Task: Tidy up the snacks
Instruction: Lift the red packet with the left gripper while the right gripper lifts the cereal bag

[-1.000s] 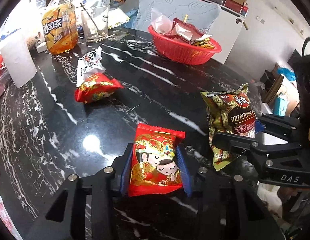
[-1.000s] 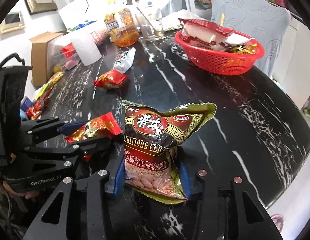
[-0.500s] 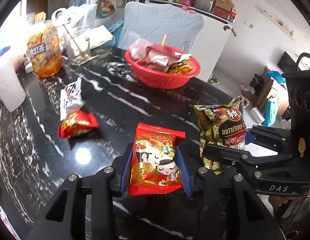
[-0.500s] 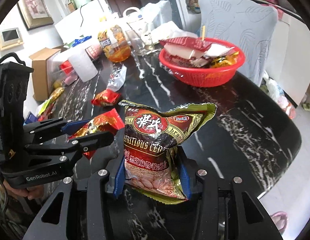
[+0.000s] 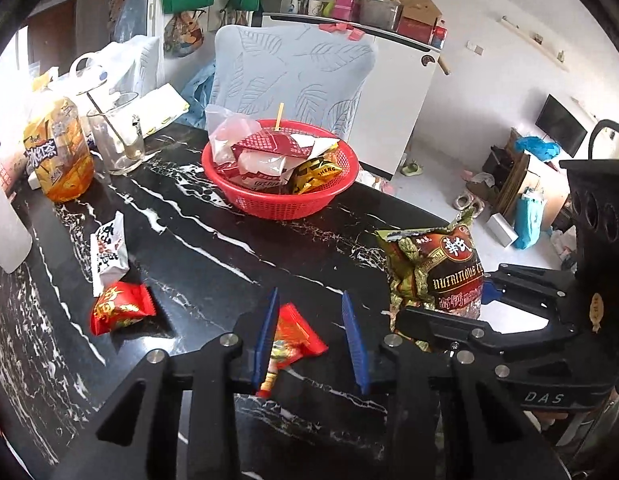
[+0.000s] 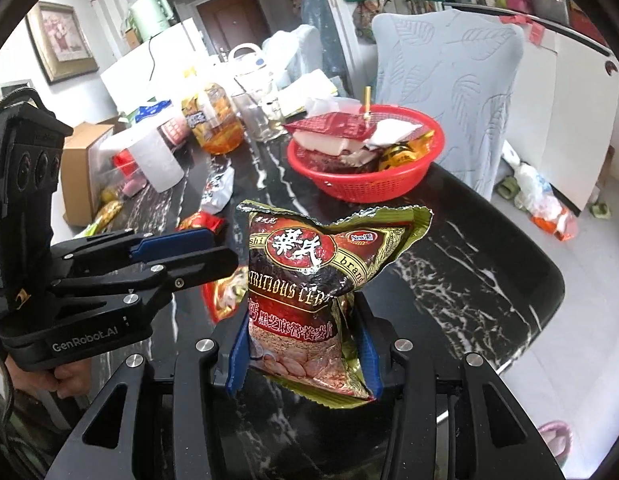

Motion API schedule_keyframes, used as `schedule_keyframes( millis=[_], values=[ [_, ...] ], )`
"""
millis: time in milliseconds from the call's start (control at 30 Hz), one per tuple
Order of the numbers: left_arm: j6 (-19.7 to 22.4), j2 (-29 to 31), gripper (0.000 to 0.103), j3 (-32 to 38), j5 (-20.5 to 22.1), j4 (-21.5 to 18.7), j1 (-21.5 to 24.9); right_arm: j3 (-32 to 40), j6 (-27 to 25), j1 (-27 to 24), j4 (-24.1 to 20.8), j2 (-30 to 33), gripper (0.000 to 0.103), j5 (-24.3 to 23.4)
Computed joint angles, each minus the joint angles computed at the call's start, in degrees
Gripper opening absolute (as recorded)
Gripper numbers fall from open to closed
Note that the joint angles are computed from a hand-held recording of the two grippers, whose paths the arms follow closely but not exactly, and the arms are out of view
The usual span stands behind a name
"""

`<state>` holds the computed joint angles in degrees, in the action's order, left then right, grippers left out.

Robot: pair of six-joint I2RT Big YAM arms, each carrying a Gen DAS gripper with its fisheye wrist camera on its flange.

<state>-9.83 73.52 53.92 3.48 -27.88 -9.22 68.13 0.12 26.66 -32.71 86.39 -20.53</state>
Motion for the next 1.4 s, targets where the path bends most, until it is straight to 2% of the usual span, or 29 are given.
schedule_keyframes(
  millis=[167, 367, 467, 533, 567, 600, 833, 933, 967, 1067, 1100, 1400],
  values=[
    [-1.1, 1.5, 0.032, -0.1, -2.9, -1.0, -0.4, -0.4, 0.5, -1.0, -0.3, 0.7, 0.045, 0.6],
    [-4.1, 5.6, 0.032, 1.0, -1.5, -4.4, 1.1, -0.4, 0.4, -1.3, -0.9, 1.7, 0.045, 0.3],
    [-4.8, 6.1, 0.046, 0.6, -2.8, -3.7, 1.0, -0.3, 0.0, -1.3, -1.4, 2.2, 0.045, -0.3],
    [-4.9, 6.6, 0.059, 0.8, -2.9, -4.0, 0.9, -0.2, 0.0, -1.4, -1.6, 2.5, 0.045, -0.7],
    [-5.1, 6.9, 0.07, 0.8, -2.5, -3.9, 1.0, -0.3, 0.0, -1.5, -1.7, 2.5, 0.045, -0.8],
    [-5.4, 7.4, 0.077, 1.0, -2.4, -4.1, 0.9, -0.2, 0.1, -1.6, -1.7, 2.6, 0.045, -0.9],
    [-3.9, 9.6, 0.078, 2.1, -7.1, -4.1, -0.4, -0.2, 0.6, -2.0, -1.8, 3.2, 0.045, -0.9],
    [-3.6, 9.4, 0.078, 1.1, -7.7, -1.7, -0.2, -0.2, 0.9, -2.2, -1.9, 3.5, 0.045, -1.1],
    [-3.8, 9.0, 0.077, 0.5, -7.2, -0.5, 0.1, -0.2, 1.0, -2.3, -1.9, 3.5, 0.045, -1.1],
    [-3.1, 8.6, 0.039, 0.1, -10.2, -0.1, 0.0, -0.1, 1.0, -2.3, -2.1, 3.7, 0.045, -1.2],
    [-2.7, 8.3, 0.035, 0.0, -9.1, -0.1, 0.2, -0.1, 0.9, -2.3, -2.2, 3.8, 0.045, -1.3],
    [-3.3, 6.4, 0.031, -0.8, -5.2, -0.5, 0.8, 0.1, 0.8, -2.0, -2.0, 4.0, 0.045, -2.4]
  ],
)
